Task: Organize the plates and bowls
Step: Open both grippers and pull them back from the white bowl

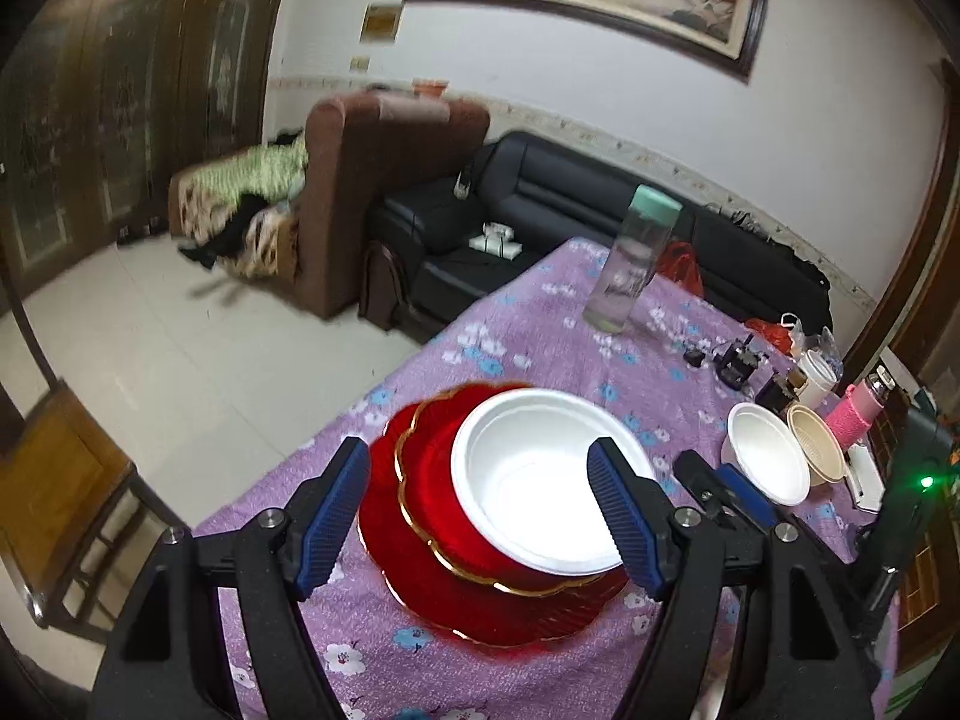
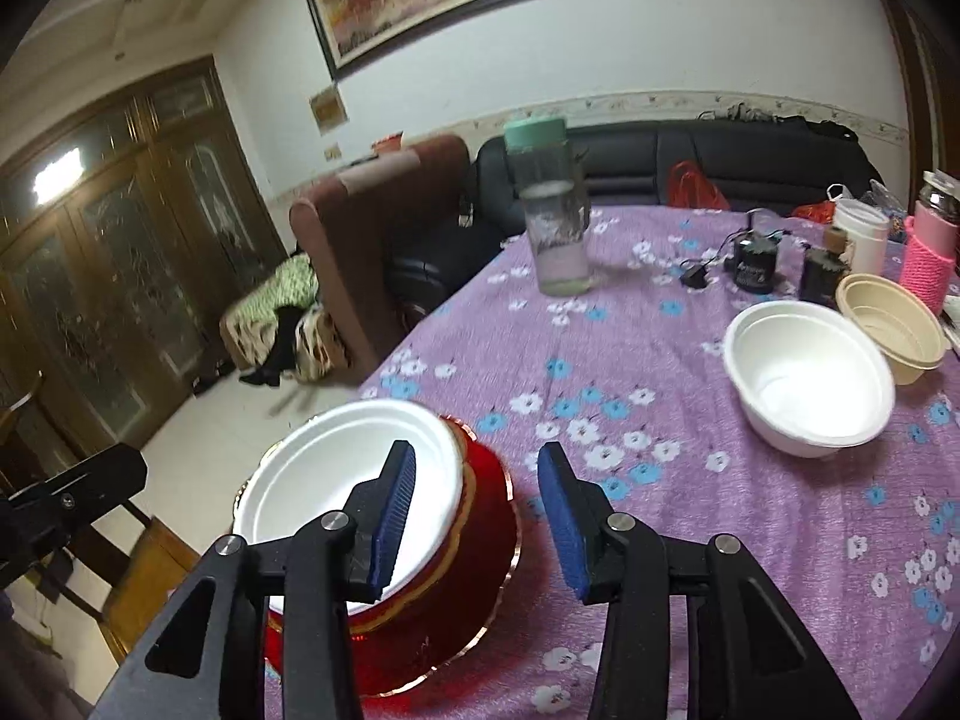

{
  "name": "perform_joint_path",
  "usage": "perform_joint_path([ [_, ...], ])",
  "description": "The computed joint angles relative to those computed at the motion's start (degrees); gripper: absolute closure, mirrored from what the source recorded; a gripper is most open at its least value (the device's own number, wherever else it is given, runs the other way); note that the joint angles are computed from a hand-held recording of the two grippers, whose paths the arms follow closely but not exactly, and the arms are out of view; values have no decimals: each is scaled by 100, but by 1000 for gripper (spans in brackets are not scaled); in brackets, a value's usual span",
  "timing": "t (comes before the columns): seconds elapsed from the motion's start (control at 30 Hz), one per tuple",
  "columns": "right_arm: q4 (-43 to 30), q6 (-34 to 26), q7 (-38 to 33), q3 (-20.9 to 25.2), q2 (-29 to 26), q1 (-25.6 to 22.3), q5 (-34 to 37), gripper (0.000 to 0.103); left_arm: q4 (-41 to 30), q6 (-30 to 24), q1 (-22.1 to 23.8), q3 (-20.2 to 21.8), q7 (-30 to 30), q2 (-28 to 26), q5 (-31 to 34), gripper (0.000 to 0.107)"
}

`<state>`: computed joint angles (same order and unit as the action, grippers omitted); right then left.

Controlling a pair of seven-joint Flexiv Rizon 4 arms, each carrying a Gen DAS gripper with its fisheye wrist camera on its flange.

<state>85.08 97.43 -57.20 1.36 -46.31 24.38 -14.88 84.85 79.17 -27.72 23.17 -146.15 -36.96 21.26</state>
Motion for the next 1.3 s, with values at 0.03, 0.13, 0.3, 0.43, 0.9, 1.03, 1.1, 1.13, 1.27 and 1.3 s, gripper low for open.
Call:
perform_joint_path([
  [0.03, 88, 105, 27, -84, 50, 35, 56, 53, -73, -94, -209, 226, -149, -31, 122, 27],
  [0.13, 225, 233, 54, -157, 156, 41, 133, 50, -148, -121, -195, 92, -63, -12, 277, 26],
  [0.3, -25, 147, 216, -22, 317, -161, 217, 50, 241, -39, -15, -22, 271, 376, 260, 26],
  [0.43, 41, 329, -926, 1109, 630, -687, 208, 45, 491, -613, -1206, 1658, -2090, 704, 1632, 21],
  [0.9, 1141, 480, 98, 541, 1190, -1335, 1411, 32, -508, 812, 542, -1710, 589, 132, 591, 17],
  [1.03, 1621, 680, 311, -950, 1509, -144, 1328, 32, -107, 1220, 1571, -2963, 1185, -112, -119, 17],
  [1.1, 1854, 966, 154, -1589, 1563, 586, 1406, 32, 92, 1229, 1699, -2965, 1284, -73, -312, 17],
  [1.13, 1904, 1019, 79, -1629, 1568, 756, 1395, 32, 236, 1301, 1609, -2707, 1170, -3, -375, 17],
  [1.27, 1121, 608, -146, -707, 1226, 421, 709, 32, 939, 1399, 1158, -1524, 755, 395, -613, 17],
  [1.3, 834, 471, -206, -463, 1135, 349, 500, 32, 1121, 1425, 1023, -1196, 628, 500, -680, 17],
])
